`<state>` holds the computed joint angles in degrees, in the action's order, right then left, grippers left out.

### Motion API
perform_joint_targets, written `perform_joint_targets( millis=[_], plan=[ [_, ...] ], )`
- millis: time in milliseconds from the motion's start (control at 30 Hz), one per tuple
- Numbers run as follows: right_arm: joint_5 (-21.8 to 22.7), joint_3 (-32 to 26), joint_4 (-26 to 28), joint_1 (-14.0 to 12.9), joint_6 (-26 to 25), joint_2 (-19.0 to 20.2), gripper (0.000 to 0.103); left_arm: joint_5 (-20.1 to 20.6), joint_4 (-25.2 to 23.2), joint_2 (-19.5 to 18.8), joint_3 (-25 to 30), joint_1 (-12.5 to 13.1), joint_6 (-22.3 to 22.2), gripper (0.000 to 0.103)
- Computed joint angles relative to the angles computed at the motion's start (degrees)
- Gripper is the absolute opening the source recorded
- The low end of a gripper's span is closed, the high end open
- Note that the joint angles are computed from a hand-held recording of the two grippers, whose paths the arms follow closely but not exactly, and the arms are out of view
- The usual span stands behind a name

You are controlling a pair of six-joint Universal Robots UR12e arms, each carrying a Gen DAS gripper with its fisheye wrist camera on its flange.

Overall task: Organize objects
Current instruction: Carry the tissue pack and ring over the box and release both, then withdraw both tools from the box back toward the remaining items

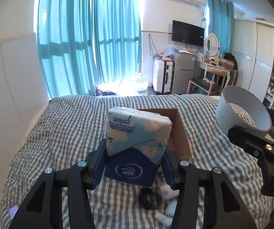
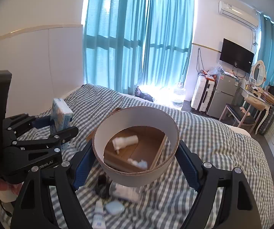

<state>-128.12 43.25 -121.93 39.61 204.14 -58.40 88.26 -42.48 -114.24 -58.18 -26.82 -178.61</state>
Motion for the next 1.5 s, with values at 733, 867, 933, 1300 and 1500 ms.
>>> perform_joint_targets(
  millis=[733, 867, 933, 1300, 1500],
  plan=[
    [10.1, -4.6, 0.7, -9.1, 3.0, 7.3, 0.081, -6.7, -12.6, -17.2, 21.0, 0.6, 5.7, 0.053],
    [11.6, -5.2, 0.9, -10.0, 2.6, 8.4, 0.081, -7.6, -15.2, -19.4, 24.0, 0.8, 6.3, 0.053],
    [13.1, -6.2, 1.1, -10.5, 2.4, 9.4, 0.081, -7.9, -15.8, -20.2, 25.0, 0.9, 6.4, 0.053],
    [16.8, -2.1, -2.1, -11.3, 4.6, 7.9, 0.082, -10.8, -18.9, -20.5, 24.7, 1.4, 6.1, 0.064],
    [15.9, 0.2, -4.9, -10.7, 5.6, 5.7, 0.090, -10.0, -15.9, -17.5, 20.8, 1.4, 4.2, 0.089]
  ],
)
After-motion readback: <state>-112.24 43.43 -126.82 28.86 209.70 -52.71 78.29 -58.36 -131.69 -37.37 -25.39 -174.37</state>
